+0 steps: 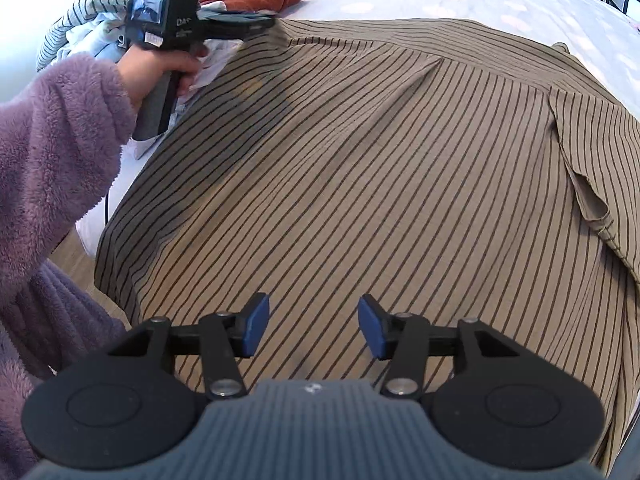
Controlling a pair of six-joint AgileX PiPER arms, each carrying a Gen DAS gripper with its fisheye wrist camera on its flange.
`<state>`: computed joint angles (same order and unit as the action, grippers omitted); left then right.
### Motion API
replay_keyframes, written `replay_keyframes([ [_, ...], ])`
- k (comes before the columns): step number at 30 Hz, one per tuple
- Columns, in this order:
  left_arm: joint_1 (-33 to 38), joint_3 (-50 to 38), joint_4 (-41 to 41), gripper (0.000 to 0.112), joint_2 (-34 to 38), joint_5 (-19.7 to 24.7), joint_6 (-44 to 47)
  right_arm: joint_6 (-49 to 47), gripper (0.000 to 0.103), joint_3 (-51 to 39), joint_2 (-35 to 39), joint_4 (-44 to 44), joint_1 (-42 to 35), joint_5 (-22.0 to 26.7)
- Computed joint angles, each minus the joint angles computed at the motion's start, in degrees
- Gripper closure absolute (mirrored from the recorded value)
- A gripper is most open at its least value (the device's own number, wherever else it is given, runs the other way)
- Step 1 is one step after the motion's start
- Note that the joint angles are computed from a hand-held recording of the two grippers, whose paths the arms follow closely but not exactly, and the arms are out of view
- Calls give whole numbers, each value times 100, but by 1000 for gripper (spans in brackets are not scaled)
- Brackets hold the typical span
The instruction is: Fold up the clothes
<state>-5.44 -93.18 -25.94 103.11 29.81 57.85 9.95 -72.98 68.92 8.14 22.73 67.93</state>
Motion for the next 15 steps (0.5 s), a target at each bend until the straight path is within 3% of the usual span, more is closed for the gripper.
replay_keyframes([
  [3,-303,466,-228,110,-205,314,1237,-5,50,-87,99,0,18,-20],
  [7,-472,442,150,106,-34,905,1119,7,49,-180,163,-42,47,-17],
  [11,-246,3,-86,78,120,1500,1030,58,48,-207,183,-123,47,-2],
  [15,132,-954,-259,66,386,2242,746,62,46,-144,158,-253,-118,28],
])
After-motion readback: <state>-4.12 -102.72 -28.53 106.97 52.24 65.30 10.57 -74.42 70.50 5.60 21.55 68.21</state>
